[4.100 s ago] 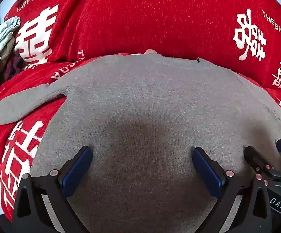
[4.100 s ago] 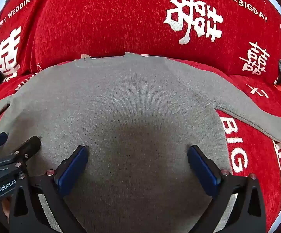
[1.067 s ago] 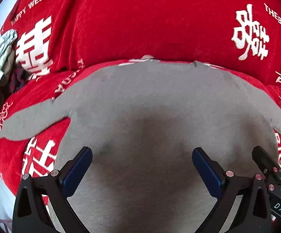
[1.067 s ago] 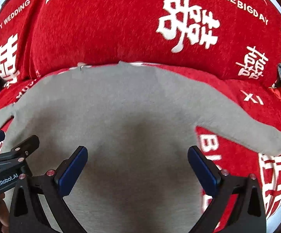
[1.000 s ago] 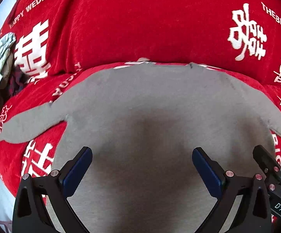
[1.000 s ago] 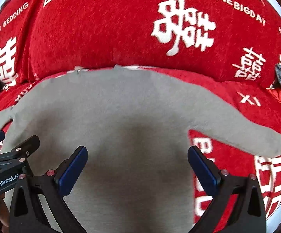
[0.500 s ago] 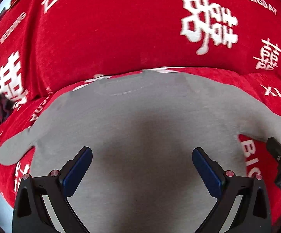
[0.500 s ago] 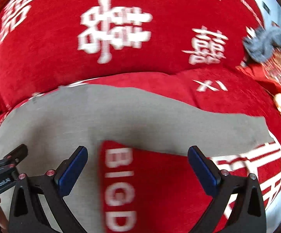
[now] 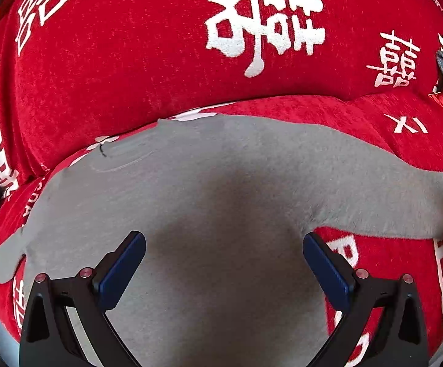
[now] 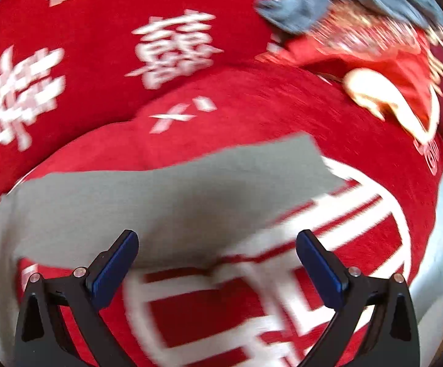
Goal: Fold small clothes
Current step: 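Grasp the cuff of the grey sweater sleeve with the right gripper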
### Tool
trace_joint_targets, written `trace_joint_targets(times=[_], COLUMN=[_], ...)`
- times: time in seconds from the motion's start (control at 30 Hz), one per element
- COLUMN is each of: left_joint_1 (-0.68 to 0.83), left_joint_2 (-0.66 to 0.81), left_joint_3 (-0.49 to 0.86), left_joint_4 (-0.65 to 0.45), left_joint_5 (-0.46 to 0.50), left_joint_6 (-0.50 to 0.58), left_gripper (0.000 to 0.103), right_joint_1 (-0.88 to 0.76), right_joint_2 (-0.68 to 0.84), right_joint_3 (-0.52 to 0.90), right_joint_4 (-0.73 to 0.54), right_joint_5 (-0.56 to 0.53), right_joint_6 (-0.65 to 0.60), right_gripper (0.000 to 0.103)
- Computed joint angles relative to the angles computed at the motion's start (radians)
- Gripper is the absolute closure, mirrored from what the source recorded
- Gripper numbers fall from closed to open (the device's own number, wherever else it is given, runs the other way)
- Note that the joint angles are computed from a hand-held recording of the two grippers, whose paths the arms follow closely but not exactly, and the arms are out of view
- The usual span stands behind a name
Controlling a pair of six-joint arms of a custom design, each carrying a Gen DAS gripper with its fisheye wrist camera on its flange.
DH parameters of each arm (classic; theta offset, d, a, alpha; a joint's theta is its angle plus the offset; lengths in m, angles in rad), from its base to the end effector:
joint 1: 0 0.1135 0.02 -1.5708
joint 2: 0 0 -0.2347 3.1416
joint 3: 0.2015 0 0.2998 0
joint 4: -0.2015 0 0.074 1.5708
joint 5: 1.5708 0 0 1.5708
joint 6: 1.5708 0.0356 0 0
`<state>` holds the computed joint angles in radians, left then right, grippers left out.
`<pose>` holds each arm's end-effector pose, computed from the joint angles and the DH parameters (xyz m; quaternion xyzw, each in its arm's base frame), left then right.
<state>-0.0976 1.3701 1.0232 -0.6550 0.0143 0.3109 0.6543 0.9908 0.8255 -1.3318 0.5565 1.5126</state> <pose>0.3273 -0.0326 0.2077 0.1966 0.9394 0.0230 0.2798 0.1691 0.1060 0.2167 0.4090 0.8695 -0.0972 0.2591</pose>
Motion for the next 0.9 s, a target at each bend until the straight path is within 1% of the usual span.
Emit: trace_joint_targets(times=[0.07,0.1,0.13,0.2,0.3,0.33,0.4,0.43,0.47,0.5,0.53,0.6,0.67,0.73,0.8,0.87,0.9], left_joint_1=[-0.008,-0.012,-0.014,-0.016,-0.014,-0.013,-0.01,-0.009,-0.005,-0.001,0.005,0.023,0.024,-0.001,-0.032,-0.033,-0.025], left_joint_2=[0.018,0.022,0.026,0.046,0.068,0.076,0.103,0.115,0.135,0.15,0.168,0.216,0.271,0.339,0.381,0.353,0.346], left_joint_3=[0.01,0.01,0.01,0.019,0.029,0.033,0.052,0.062,0.08,0.095,0.116,0.174,0.231,0.28,0.291,0.254,0.253], left_joint_4=[0.003,0.007,0.009,0.012,0.016,0.021,0.027,0.029,0.032,0.033,0.031,0.016,0.002,-0.014,-0.02,0.02,0.011], left_joint_5=[-0.005,-0.01,-0.013,-0.025,-0.032,-0.034,-0.037,-0.036,-0.033,-0.025,-0.013,0.023,0.024,-0.014,-0.065,-0.063,-0.052], left_joint_6=[-0.012,-0.017,-0.019,-0.025,-0.03,-0.031,-0.031,-0.031,-0.034,-0.04,-0.052,-0.089,-0.116,-0.113,-0.087,-0.06,-0.051], left_gripper=[0.0,0.0,0.0,0.0,0.0,0.0,0.0,0.0,0.0,0.0,0.0,0.0,0.0,0.0,0.0,0.0,0.0], right_joint_1=[-0.048,-0.06,-0.064,-0.118,-0.195,-0.214,-0.246,-0.264,-0.291,-0.319,-0.327,-0.284,-0.226,-0.169,-0.102,-0.069,-0.072], right_joint_2=[-0.095,-0.107,-0.086,-0.057,-0.026,-0.019,0.008,0.006,-0.031,-0.118,-0.205,-0.352,-0.428,-0.438,-0.43,-0.399,-0.394], right_joint_3=[-0.076,-0.09,-0.079,-0.073,-0.074,-0.074,-0.063,-0.061,-0.081,-0.124,-0.162,-0.207,-0.216,-0.202,-0.177,-0.143,-0.131], right_joint_4=[0.029,0.041,0.043,0.105,0.188,0.208,0.235,0.235,0.259,0.296,0.308,0.265,0.221,0.179,0.135,0.119,0.135], right_joint_5=[-0.03,-0.02,0.009,0.002,0.017,0.024,0.045,0.051,0.021,-0.024,-0.036,0.026,0.077,0.123,0.173,0.196,0.19], right_joint_6=[-0.016,-0.031,-0.056,-0.167,-0.288,-0.321,-0.389,-0.419,-0.45,-0.471,-0.462,-0.41,-0.36,-0.302,-0.222,-0.195,-0.214], right_gripper=[0.001,0.001,0.001,0.001,0.002,0.005,0.031,0.073,0.096,0.097,0.097,0.097,0.097,0.097,0.097,0.097,0.097])
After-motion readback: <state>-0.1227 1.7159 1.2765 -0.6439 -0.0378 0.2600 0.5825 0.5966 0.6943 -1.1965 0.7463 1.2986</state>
